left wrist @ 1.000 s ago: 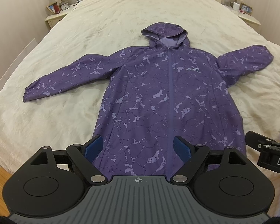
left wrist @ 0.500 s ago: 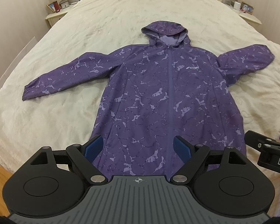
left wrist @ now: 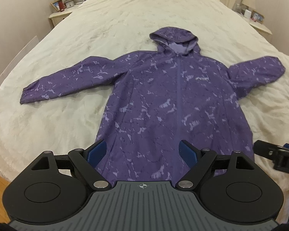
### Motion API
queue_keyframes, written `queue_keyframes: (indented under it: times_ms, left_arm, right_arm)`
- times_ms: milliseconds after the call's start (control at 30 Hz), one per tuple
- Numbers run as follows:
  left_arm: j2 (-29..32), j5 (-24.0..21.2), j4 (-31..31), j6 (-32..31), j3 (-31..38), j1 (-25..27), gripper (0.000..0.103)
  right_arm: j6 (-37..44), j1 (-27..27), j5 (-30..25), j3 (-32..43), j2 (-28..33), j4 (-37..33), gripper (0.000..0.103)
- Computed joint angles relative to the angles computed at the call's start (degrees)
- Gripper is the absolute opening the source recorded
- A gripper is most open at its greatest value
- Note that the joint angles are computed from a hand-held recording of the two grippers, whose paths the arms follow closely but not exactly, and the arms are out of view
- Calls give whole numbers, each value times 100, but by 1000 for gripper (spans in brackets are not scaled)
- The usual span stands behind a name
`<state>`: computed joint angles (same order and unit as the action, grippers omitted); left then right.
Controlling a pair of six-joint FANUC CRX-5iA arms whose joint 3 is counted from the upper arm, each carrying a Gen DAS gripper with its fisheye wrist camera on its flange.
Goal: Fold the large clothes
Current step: 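Reach the left tool to the purple sleeve cuff and grasp it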
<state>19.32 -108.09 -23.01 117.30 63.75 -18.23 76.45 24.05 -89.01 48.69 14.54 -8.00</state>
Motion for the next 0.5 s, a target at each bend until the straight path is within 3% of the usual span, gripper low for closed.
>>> queue_keyframes:
  times_ms: [100,300,500]
  left_arm:
    - [-189,350,201,125,-405,195,82]
    - [-824,1828,1553,157,-1898,1124,82]
    - [-811,2331,1704,-183,-2156,1620,82]
  right_arm:
    - [-11,-46,10,174,150,-65,102]
    - [36,1,-45,709,630,-8,102]
    - [97,132,421,1197,1086,146,102]
